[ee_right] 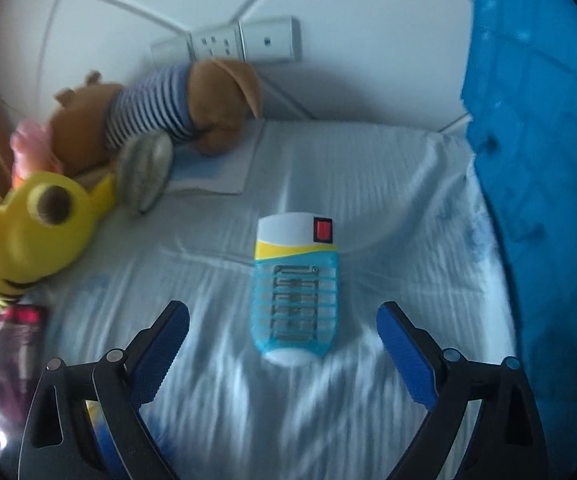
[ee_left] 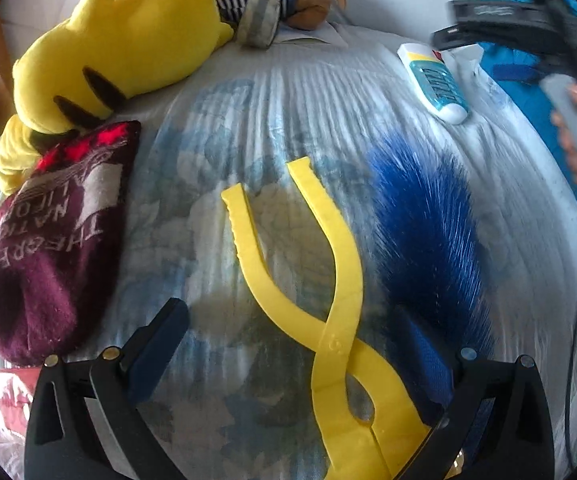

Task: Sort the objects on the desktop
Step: 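Grasp the yellow plastic clip with the left tool while the right tool grasps the mosquito lamp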

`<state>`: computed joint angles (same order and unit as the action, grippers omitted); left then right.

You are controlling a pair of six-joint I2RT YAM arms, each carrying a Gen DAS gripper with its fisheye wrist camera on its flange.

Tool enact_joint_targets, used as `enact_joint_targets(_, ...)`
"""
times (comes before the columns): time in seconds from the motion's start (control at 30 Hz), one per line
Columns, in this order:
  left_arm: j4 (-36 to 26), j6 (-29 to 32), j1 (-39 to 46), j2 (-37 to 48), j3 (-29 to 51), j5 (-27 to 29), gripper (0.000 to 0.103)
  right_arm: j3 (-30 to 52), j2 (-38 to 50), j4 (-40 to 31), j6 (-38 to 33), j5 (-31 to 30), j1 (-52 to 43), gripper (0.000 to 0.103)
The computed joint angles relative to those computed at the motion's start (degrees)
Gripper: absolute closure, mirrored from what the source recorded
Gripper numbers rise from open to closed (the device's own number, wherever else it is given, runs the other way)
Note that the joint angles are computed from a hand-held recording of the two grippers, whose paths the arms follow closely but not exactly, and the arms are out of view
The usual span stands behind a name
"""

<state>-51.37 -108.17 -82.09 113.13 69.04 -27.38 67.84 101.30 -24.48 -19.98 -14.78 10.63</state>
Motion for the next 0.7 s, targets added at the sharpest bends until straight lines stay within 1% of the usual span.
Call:
enact_joint_targets(0.13,-0.3,-0.2,-0.3,-0.2,-0.2,0.2,0.0,5.1,7.4,0.7,0.0,3.7,2.6,0.007)
enact_joint_targets(0.23,-0.9,0.1,-0.2,0.5,0.6,0.4,0.0,7.4,11.3,0.8,-1.0,5.7,3.9,0.007)
enact_joint_targets(0.33,-1.4,0.1,-0.1,0.8,1.1,0.5,0.0,7.9,13.9,1.8,-1.6,7.1,4.1,0.008)
enact_joint_targets(0.37,-1.5,0.1,-0.1,0.9,1.2,0.5,0.0,8.3,14.7,1.6,-1.6,6.9,3.9,0.009)
enact_joint_targets(0.43,-1.8,0.2,0.0,1.3,1.7,0.7,0.0,9.2,16.0,1.3,-1.3,5.5,3.3,0.02)
enact_joint_targets(0.47,-1.8,0.3,0.1,1.3,1.8,0.8,0.0,9.7,16.1,1.1,-1.2,4.8,3.0,0.023)
enact_joint_targets(0.5,-1.9,0.4,0.2,1.3,1.9,1.0,0.0,10.2,16.1,0.7,-1.2,4.5,2.7,0.037)
enact_joint_targets(0.6,-1.8,0.5,0.4,1.2,1.9,1.2,0.0,12.8,17.1,-2.4,-2.6,4.0,2.6,0.037)
enact_joint_targets(0.7,-1.4,0.6,-0.1,1.3,1.9,0.5,0.0,12.1,16.0,-2.9,-3.6,3.1,1.7,0.037)
